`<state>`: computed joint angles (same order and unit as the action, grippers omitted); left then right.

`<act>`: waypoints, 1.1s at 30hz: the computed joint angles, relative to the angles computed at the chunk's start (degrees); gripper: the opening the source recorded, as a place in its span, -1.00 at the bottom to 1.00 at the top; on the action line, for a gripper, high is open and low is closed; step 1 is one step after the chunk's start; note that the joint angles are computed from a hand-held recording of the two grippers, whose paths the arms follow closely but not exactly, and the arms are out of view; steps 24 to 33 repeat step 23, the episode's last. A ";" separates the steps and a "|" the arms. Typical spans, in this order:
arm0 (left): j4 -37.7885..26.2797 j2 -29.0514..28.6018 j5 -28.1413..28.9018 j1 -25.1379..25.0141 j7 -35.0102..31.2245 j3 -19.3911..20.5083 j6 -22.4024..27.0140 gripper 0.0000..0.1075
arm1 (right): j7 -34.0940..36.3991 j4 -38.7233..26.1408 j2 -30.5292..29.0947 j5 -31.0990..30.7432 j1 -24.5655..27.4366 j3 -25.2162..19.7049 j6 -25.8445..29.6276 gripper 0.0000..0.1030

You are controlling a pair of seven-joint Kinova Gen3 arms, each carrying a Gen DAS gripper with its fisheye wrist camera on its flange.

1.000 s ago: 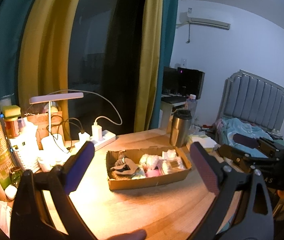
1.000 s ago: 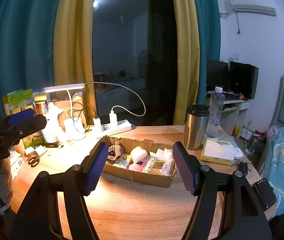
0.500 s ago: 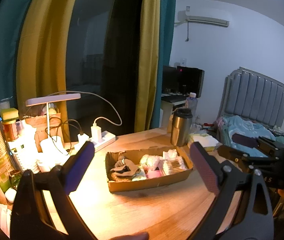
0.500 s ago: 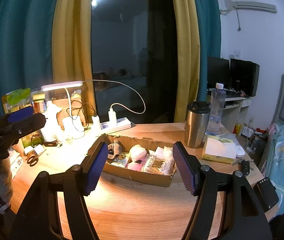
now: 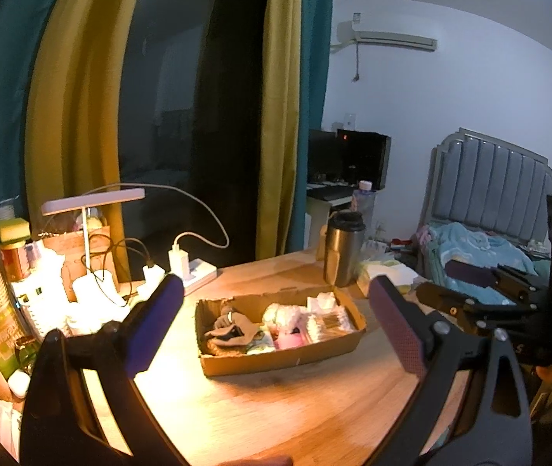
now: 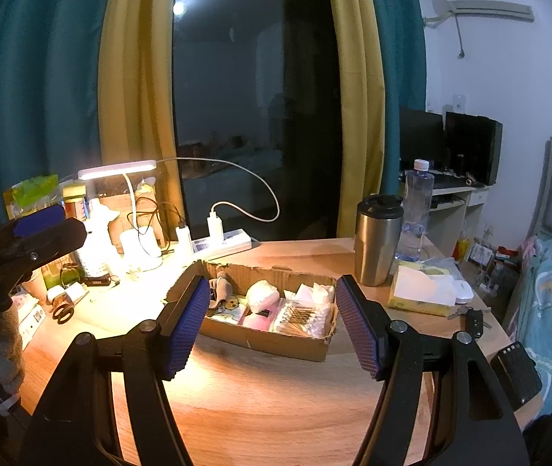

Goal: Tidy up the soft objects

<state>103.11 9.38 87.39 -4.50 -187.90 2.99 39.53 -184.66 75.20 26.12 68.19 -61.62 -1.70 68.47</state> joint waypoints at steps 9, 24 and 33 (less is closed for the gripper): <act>0.12 -0.60 -0.56 0.44 -0.26 0.08 0.02 0.81 | -2.48 1.79 -0.67 1.31 -0.40 -0.31 0.81 0.37; -1.08 0.50 -3.31 1.97 0.35 1.07 -2.99 0.81 | -2.97 3.06 -1.24 1.29 0.57 -1.36 0.42 0.37; -1.08 0.50 -3.31 1.97 0.35 1.07 -2.99 0.81 | -2.97 3.06 -1.24 1.29 0.57 -1.36 0.42 0.37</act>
